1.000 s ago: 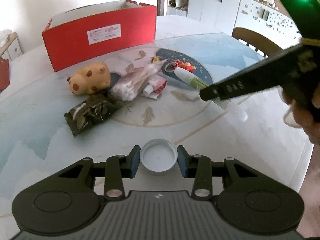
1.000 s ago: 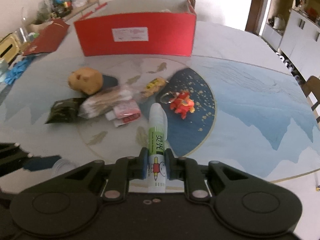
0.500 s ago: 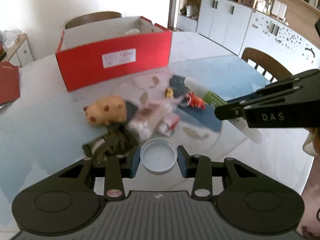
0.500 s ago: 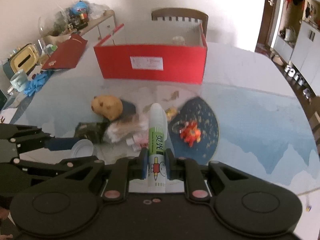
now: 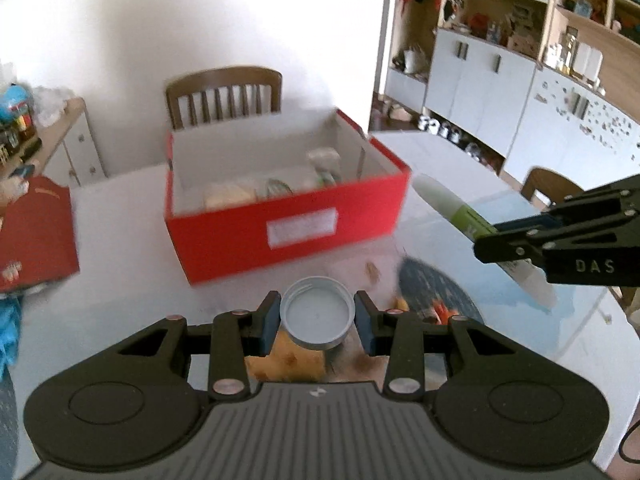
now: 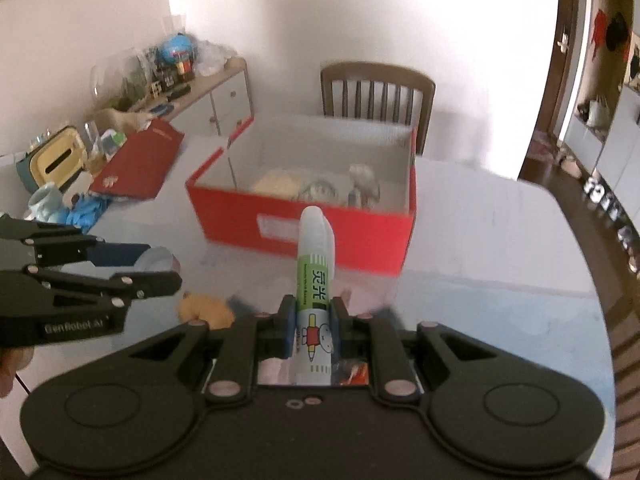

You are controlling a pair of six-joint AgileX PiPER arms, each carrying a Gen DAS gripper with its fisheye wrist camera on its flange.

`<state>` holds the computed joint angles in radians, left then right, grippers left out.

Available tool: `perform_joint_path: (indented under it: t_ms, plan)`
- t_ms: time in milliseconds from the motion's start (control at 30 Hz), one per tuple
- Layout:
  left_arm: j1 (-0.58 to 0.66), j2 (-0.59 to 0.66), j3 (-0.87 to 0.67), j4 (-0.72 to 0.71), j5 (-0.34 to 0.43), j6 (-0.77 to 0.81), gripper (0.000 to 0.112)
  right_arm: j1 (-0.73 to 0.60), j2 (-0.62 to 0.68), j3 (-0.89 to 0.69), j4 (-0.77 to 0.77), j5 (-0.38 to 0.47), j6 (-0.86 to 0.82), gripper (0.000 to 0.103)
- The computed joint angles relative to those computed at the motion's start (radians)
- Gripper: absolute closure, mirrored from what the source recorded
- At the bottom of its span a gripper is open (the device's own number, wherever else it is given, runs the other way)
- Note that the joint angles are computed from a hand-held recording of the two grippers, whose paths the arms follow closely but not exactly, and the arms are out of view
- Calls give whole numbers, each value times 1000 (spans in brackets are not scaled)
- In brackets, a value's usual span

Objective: Organize objects
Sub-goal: 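Carry the bottle cap and glue stick over the red box with both tools, then lower the cap and glue stick into the box and open both tools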

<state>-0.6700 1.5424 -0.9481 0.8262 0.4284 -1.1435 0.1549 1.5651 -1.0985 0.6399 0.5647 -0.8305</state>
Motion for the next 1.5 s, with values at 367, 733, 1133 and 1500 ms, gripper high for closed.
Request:
perform_joint_path:
  t_ms: [367, 733, 1133, 1500]
  plan:
    - [157, 161, -300, -184, 40, 339, 74, 31, 248, -363, -81, 49, 109, 86]
    - [254, 364, -606, -367, 110, 585, 74, 67, 451, -636, -149, 124, 196, 86]
    - [300, 561, -841, -446, 203, 706, 74, 99, 655, -890, -222, 211, 290, 86]
    - [319, 731, -1041, -499, 315, 801, 74, 122, 842, -1136, -279, 326, 372, 86]
